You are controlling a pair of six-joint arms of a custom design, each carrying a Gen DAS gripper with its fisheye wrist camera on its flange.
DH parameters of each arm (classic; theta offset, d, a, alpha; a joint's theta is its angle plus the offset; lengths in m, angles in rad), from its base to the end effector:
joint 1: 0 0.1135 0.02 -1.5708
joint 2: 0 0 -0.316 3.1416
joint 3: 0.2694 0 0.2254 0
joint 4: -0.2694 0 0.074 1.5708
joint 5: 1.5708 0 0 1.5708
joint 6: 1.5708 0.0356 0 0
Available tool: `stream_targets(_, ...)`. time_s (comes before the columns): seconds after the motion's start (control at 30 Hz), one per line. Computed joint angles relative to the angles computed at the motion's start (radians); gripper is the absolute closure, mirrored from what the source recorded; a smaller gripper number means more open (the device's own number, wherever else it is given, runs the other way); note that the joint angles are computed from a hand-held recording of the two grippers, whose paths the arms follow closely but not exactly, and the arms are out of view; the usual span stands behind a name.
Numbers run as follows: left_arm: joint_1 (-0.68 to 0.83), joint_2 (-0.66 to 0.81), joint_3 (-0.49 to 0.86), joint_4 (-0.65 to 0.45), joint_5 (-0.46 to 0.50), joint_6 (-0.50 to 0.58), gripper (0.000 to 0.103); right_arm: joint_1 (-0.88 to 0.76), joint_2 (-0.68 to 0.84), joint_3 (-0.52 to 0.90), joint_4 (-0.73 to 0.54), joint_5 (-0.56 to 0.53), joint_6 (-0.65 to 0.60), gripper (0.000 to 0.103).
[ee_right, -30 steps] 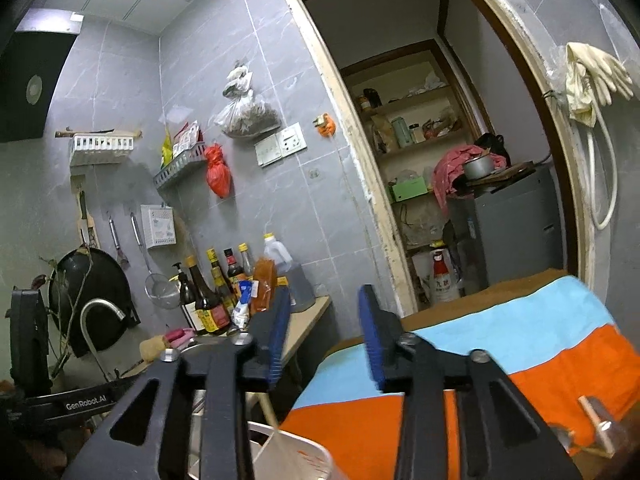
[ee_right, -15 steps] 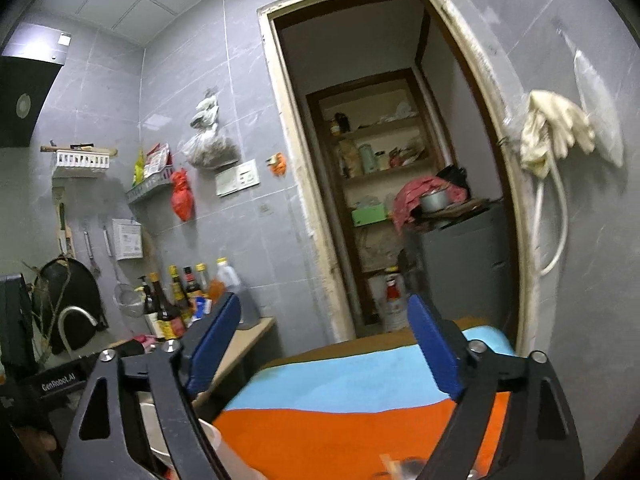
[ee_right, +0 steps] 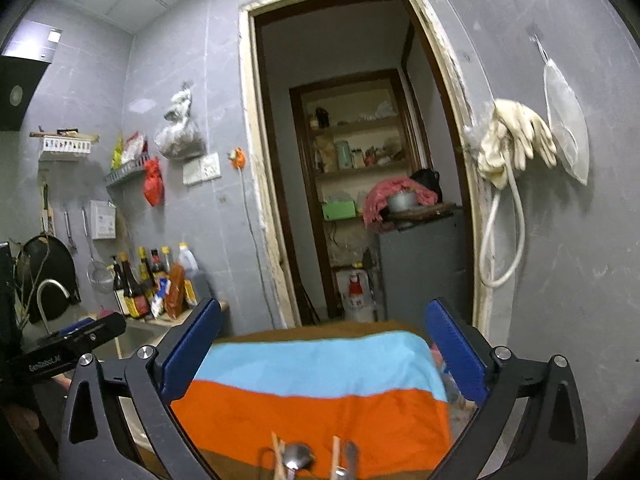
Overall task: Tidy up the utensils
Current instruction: 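Move both tools back over the remaining utensils on the cloth, then grasp a steel fork with the right tool while the left tool grasps the metal tong clip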
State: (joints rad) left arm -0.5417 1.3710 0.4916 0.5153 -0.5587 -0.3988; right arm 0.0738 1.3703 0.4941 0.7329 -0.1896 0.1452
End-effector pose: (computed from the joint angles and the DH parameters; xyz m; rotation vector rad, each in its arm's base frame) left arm 0.2148 -0.1073 0.2570 -0.2318 1.8645 -0.1042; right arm 0.2489 0.0251 0.2791 -0.0800 1.7204 0.3247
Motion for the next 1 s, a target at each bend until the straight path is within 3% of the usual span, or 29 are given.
stream_targets(0.17, -0.067, 0.123, 0.022, -0.016, -0.051, -0.078, 0.000, -0.127, 0.112, 0.024, -0.034, -0.122, -0.050, 0.002)
stream_targets(0.3, -0.072, 0.219, 0.039, -0.040, -0.025, -0.151, 0.000, -0.182, 0.233, 0.064, -0.075, -0.192, -0.111, 0.002)
stream_targets(0.63, -0.022, 0.430, 0.120, -0.102, 0.090, -0.230, 0.001, -0.172, 0.500, 0.154, -0.127, -0.226, -0.204, 0.002)
stream_targets(0.73, -0.016, 0.475, 0.142, -0.117, 0.118, -0.247, 0.011, -0.155, 0.567, 0.198, -0.174, -0.228, -0.225, 0.005)
stream_targets(0.83, -0.015, 0.527, 0.180, -0.161, 0.150, -0.251, 0.025, -0.132, 0.626, 0.252, -0.235, -0.211, -0.262, 0.018)
stream_targets(1.0, -0.005, 0.590, 0.236, -0.224, 0.223, -0.243, 0.044, -0.107, 0.701, 0.324, -0.321, -0.205, -0.304, 0.048)
